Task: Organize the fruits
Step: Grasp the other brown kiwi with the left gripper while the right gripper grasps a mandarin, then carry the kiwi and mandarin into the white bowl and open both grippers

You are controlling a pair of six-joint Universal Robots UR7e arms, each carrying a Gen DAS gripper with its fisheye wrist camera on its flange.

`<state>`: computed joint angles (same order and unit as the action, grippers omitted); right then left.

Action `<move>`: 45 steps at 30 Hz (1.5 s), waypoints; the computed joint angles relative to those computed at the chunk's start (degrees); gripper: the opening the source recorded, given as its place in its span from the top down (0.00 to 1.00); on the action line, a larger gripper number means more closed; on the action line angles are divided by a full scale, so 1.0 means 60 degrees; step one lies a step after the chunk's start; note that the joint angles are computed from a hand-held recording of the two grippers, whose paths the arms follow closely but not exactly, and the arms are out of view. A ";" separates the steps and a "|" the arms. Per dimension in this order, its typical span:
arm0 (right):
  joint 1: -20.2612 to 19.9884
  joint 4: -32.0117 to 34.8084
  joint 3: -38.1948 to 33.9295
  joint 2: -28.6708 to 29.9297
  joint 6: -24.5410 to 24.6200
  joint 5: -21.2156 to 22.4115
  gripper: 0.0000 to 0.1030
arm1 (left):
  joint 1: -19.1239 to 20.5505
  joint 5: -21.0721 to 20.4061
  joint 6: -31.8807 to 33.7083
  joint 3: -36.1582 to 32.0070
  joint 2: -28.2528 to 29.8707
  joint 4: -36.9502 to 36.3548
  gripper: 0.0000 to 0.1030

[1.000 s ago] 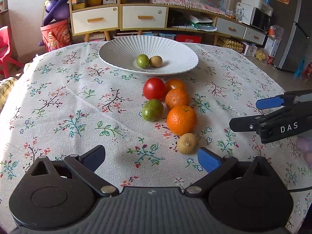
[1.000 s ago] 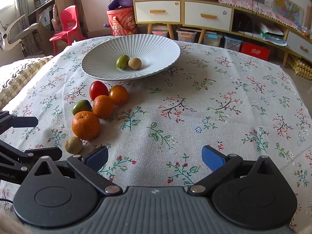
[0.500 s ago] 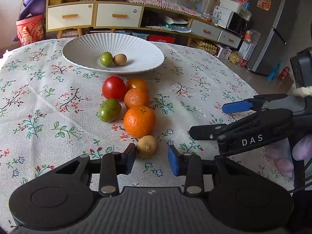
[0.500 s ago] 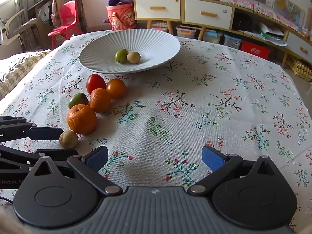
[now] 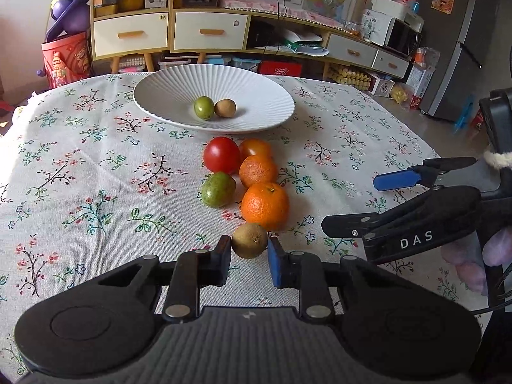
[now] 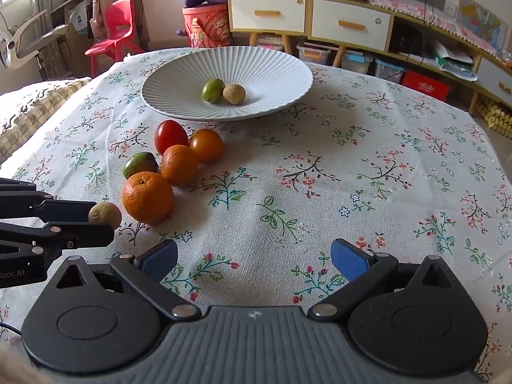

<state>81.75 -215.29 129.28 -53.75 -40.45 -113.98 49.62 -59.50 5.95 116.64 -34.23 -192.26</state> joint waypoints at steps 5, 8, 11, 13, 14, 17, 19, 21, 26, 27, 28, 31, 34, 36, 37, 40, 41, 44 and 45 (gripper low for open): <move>0.0180 0.0100 -0.0122 0.0170 -0.0044 0.0013 0.01 | 0.0023 0.0423 -0.0193 0.0093 -0.0186 0.0088 0.92; 0.0289 0.0140 -0.0214 0.0303 -0.0101 0.0029 0.01 | 0.0030 0.0713 -0.0329 0.0117 -0.0316 0.0265 0.92; 0.0357 0.0294 -0.0315 0.0394 -0.0091 0.0115 0.04 | 0.0053 0.0987 -0.0480 0.0091 -0.0395 0.0524 0.92; 0.0397 0.0437 -0.0372 0.0429 -0.0041 0.0181 0.07 | 0.0065 0.1078 -0.0577 0.0088 -0.0430 0.0624 0.92; 0.0411 0.0514 -0.0395 0.0440 -0.0026 0.0225 0.08 | 0.0065 0.1090 -0.0613 0.0098 -0.0454 0.0660 0.92; 0.0442 0.0716 -0.0451 0.0467 -0.0023 0.0357 0.15 | 0.0045 0.1096 -0.0612 0.0136 -0.0495 0.0638 0.92; 0.0502 0.0839 -0.0519 0.0530 0.0037 0.0394 0.22 | 0.0038 0.1075 -0.0589 0.0152 -0.0508 0.0594 0.92; 0.0526 0.0958 -0.0565 0.0553 0.0087 0.0433 0.28 | 0.0023 0.1063 -0.0562 0.0177 -0.0522 0.0544 0.92; 0.0577 0.1082 -0.0622 0.0601 0.0116 0.0474 0.41 | 0.0013 0.1052 -0.0542 0.0216 -0.0564 0.0502 0.92; 0.0589 0.1058 -0.0634 0.0625 0.0101 0.0444 0.44 | 0.0013 0.1052 -0.0542 0.0216 -0.0564 0.0502 0.92; 0.0597 0.1016 -0.0637 0.0647 0.0090 0.0418 0.46 | 0.0010 0.1055 -0.0547 0.0218 -0.0566 0.0501 0.92; 0.0590 0.1069 -0.0649 0.0621 0.0159 0.0441 0.55 | 0.0010 0.1055 -0.0547 0.0218 -0.0566 0.0501 0.92; 0.0574 0.1240 -0.0663 0.0553 0.0232 0.0530 0.62 | 0.0009 0.1057 -0.0554 0.0219 -0.0570 0.0510 0.92; 0.0560 0.1229 -0.0647 0.0548 0.0192 0.0562 0.62 | 0.0008 0.1056 -0.0549 0.0220 -0.0568 0.0501 0.92; 0.0568 0.1235 -0.0655 0.0557 0.0204 0.0552 0.63 | 0.0008 0.1056 -0.0549 0.0220 -0.0568 0.0501 0.92; 0.0572 0.1368 -0.0615 0.0475 0.0303 0.0588 0.63 | 0.0004 0.1065 -0.0539 0.0219 -0.0561 0.0466 0.92; 0.0566 0.1410 -0.0590 0.0437 0.0319 0.0618 0.63 | -0.0003 0.1084 -0.0529 0.0219 -0.0550 0.0428 0.92; 0.0546 0.1396 -0.0485 0.0342 0.0259 0.0701 0.63 | 0.0000 0.1080 -0.0528 0.0226 -0.0556 0.0382 0.92; 0.0537 0.1392 -0.0447 0.0302 0.0241 0.0735 0.63 | -0.0003 0.1086 -0.0529 0.0231 -0.0554 0.0360 0.92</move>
